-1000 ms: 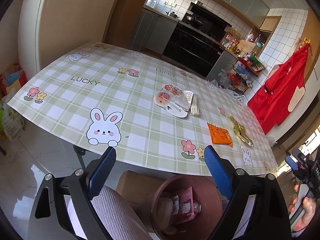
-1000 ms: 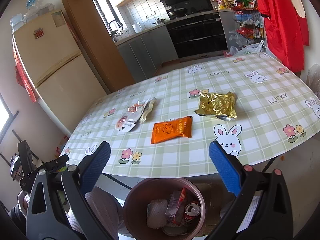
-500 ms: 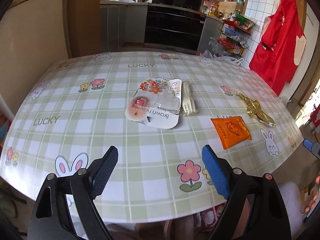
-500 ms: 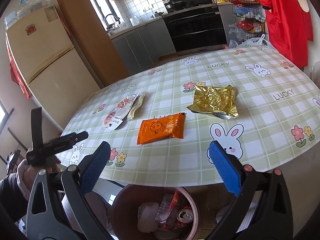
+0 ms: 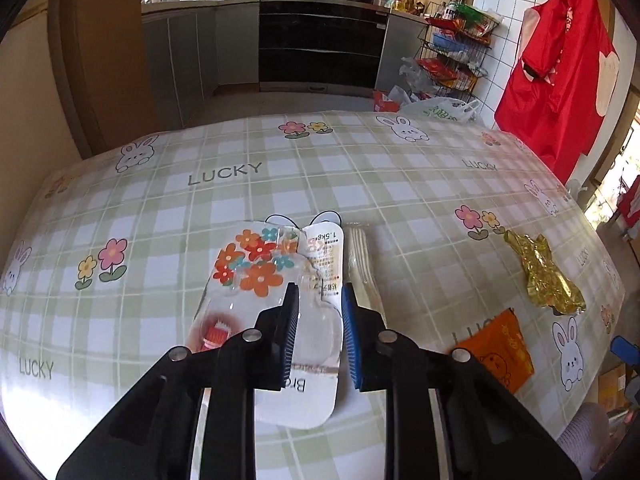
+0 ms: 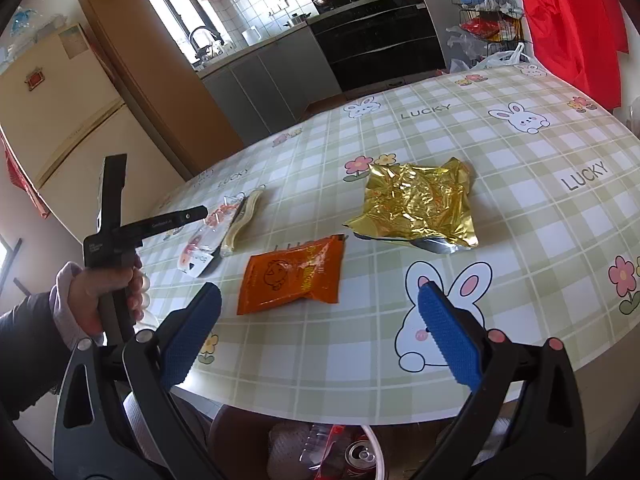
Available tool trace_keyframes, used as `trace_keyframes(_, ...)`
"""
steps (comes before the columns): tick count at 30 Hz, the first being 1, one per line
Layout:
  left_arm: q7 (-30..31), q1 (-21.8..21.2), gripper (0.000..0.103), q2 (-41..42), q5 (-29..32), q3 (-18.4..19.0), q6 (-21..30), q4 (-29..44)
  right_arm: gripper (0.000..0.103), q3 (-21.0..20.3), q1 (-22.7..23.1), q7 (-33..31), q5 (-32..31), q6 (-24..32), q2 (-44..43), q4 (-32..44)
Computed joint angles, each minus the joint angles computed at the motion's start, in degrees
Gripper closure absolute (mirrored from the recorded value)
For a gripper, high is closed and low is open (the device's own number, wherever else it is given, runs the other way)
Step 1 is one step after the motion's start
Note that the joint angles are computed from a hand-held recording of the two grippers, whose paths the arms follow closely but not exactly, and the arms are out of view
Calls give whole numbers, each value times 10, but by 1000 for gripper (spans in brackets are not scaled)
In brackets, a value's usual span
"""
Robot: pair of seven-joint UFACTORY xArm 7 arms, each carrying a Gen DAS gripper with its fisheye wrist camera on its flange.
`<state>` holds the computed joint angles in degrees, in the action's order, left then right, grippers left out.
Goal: Collect trash
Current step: 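Grasp the white flower-print packet with the left gripper while the right approaches the orange packet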
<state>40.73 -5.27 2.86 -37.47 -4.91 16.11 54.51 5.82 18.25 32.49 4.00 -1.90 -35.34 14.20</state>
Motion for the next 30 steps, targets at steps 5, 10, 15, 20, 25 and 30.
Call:
trace_keyframes(5,-65,-2,82,49,85,2,-11,32,6,-31,12,-16,3,-12,29,6)
trace_keyframes(10,-109,13,82,77,135,-10,-4,51,6,-49,25,-33,6,-20,54,17)
trace_keyframes(15,-130,7,96,83,192,-10,-8,50,6,-57,37,-49,10,-13,72,31)
trace_keyframes(20,-66,41,96,53,106,-41,-36,18,6,-52,38,-63,13,-9,90,41)
trace_keyframes(25,57,54,96,-10,-72,-40,-19,-18,6,-91,91,-110,17,9,129,72)
trace_keyframes(30,148,28,96,-85,-177,7,21,-68,6,-86,100,-251,-33,108,188,159)
